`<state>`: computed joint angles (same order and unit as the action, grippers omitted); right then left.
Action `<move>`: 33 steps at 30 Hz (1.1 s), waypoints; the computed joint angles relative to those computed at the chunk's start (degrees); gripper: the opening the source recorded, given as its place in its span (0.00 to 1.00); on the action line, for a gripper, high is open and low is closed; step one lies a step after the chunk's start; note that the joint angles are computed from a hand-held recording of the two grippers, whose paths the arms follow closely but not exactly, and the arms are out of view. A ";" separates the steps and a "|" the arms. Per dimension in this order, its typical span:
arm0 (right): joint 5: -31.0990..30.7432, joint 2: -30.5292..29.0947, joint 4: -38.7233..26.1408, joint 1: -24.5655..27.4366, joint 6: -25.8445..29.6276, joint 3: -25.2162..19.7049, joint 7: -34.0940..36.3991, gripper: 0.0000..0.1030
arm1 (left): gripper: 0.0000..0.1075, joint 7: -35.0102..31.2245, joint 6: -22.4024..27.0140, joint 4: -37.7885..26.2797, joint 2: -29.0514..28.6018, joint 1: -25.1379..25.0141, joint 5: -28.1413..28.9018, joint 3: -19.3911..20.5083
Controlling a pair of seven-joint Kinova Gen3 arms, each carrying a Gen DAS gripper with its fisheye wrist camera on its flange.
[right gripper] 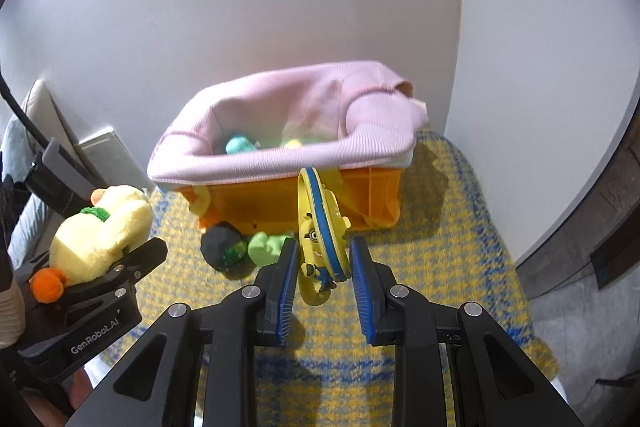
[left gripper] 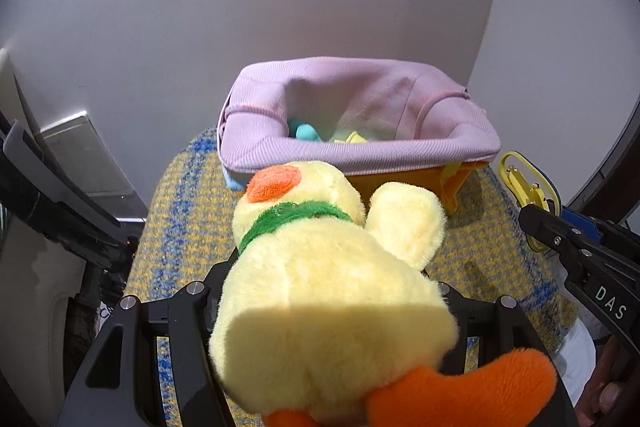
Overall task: Organize objects
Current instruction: 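Lift the duck and clip up over the pink-lined basket with both grippers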
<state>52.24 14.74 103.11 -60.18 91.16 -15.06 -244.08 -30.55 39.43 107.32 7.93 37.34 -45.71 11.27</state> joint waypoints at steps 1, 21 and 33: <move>0.05 -0.22 -0.16 0.01 0.42 0.05 0.31 0.26 | 0.57 -0.58 0.20 -0.58 0.03 -0.11 0.27 0.08; 3.76 -6.09 -0.62 6.29 4.59 -0.72 9.24 0.26 | 0.57 -15.28 -0.71 -13.46 4.17 -2.65 6.50 -2.79; 5.82 -9.74 2.59 13.06 0.24 -0.82 12.49 0.26 | 0.57 -25.90 -1.28 -22.86 10.80 -3.21 13.67 -5.88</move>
<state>58.06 5.00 105.69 -47.12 91.40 -15.88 -231.59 -56.45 38.15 84.46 18.73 34.13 -32.03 5.39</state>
